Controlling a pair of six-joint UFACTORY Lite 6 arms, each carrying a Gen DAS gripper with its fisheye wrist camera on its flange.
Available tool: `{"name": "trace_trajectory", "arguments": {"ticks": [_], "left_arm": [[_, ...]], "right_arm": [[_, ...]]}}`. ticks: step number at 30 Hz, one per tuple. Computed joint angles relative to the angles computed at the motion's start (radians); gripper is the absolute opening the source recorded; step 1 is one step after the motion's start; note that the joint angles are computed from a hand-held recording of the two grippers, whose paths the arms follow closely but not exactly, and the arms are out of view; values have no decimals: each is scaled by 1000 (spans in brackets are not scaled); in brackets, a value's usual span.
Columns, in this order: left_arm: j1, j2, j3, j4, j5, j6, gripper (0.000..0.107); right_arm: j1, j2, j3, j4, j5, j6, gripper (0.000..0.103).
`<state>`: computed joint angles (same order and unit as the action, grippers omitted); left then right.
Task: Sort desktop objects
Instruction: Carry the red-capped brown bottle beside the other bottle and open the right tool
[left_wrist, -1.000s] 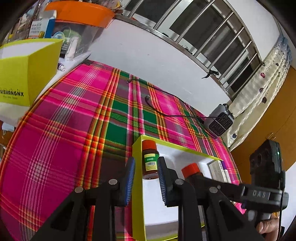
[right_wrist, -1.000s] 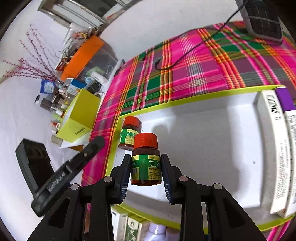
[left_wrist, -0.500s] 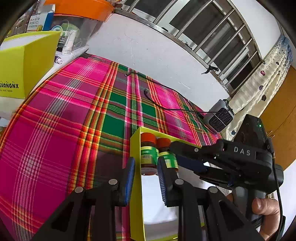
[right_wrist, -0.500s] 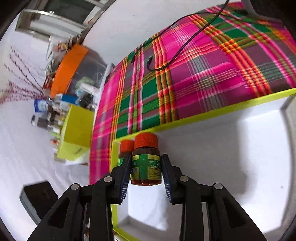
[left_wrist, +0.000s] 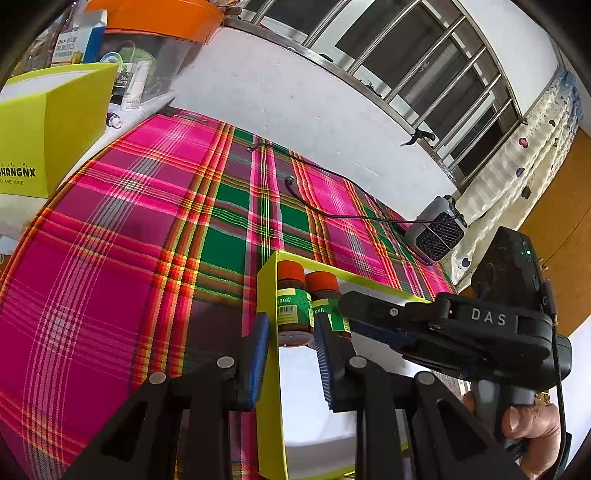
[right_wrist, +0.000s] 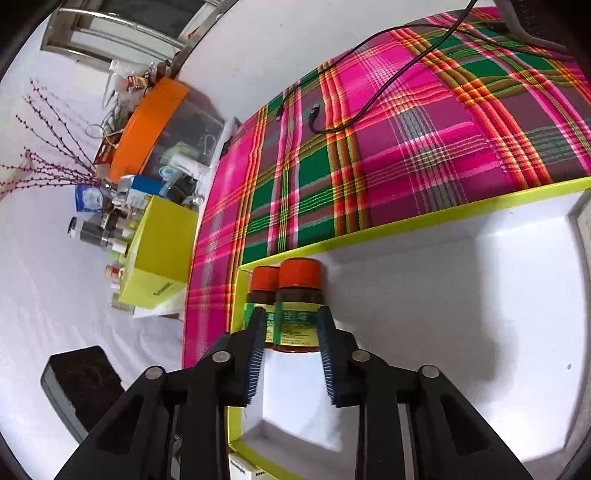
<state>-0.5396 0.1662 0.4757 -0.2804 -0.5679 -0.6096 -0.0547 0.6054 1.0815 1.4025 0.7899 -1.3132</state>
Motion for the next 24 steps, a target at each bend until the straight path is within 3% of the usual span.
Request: {"name": "trace_trajectory", "arguments": {"ticks": [11, 24], "left_arm": [[-1, -1, -3, -6, 0, 11, 25], [-21, -14, -1, -77, 8, 82, 25]], "right_arm": [[-25, -65, -35, -11, 29, -20, 26], [-185, -273, -268, -75, 142, -151, 27]]}}
